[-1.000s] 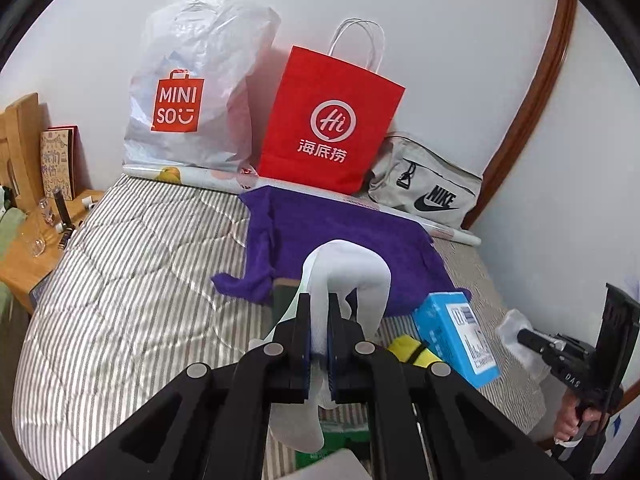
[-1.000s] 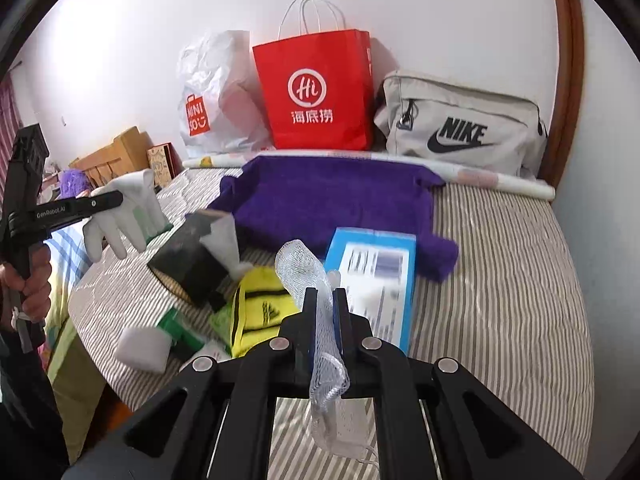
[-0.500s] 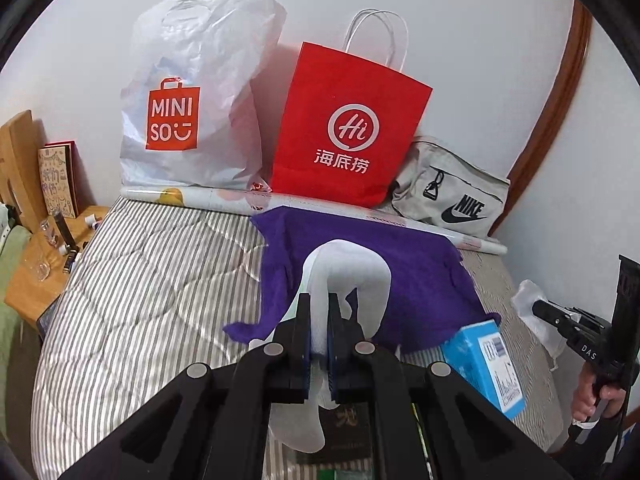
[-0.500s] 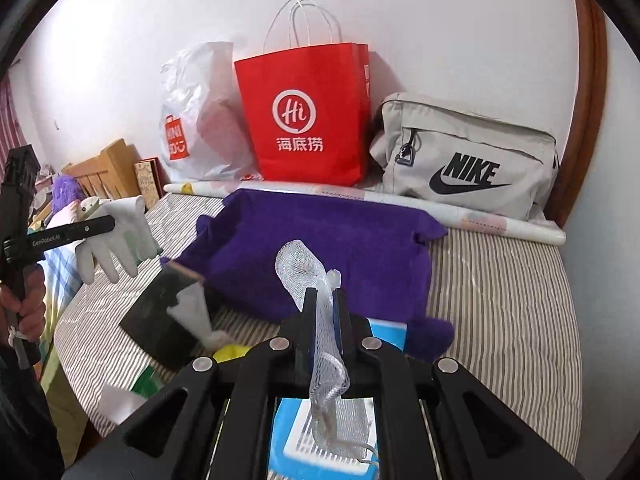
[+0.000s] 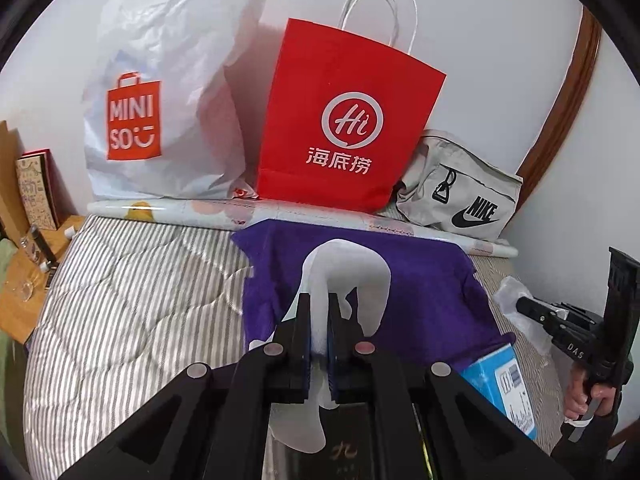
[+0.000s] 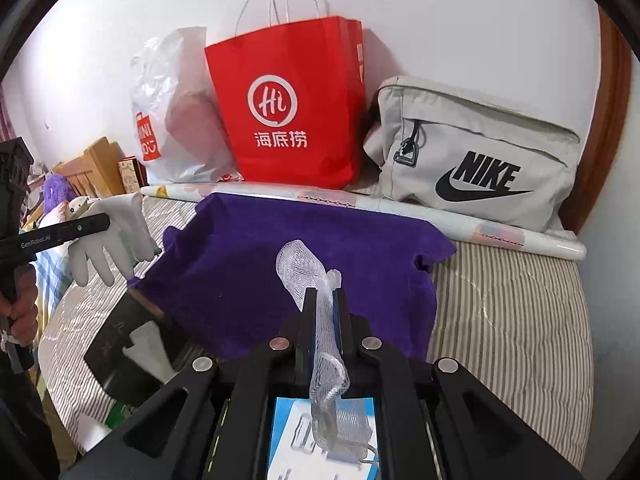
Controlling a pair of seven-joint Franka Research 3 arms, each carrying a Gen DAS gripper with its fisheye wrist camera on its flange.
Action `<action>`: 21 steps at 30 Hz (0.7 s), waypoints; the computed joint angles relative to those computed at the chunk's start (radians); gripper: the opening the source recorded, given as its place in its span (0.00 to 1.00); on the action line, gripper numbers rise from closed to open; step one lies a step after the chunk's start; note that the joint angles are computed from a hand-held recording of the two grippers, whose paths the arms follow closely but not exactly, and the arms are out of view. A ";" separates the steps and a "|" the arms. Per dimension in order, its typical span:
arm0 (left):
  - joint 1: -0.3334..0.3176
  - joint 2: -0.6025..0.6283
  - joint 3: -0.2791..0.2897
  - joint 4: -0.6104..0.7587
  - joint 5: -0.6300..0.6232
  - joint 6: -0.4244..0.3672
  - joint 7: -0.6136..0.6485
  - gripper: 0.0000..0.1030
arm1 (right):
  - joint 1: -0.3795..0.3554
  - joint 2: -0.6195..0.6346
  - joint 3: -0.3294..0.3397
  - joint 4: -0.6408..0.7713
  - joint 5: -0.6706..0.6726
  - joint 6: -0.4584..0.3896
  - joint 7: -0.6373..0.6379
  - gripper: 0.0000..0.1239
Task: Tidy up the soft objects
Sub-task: 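Carry the gloves and mesh bag with both tools over the purple towel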
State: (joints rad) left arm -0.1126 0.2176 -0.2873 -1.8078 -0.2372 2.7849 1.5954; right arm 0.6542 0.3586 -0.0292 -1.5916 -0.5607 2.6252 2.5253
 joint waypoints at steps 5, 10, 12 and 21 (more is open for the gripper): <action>-0.016 0.079 0.002 0.095 0.050 -0.024 -0.025 0.06 | -0.017 0.057 0.000 0.060 0.046 -0.011 -0.053 0.05; -0.027 0.145 -0.001 0.176 0.100 -0.055 -0.053 0.06 | -0.024 0.101 -0.010 0.107 0.098 -0.028 -0.109 0.05; -0.034 0.177 -0.001 0.218 0.123 -0.073 -0.062 0.06 | -0.028 0.120 -0.012 0.126 0.120 -0.035 -0.135 0.05; -0.061 0.307 0.004 0.374 0.193 -0.155 -0.086 0.06 | -0.042 0.218 -0.020 0.245 0.222 -0.089 -0.257 0.05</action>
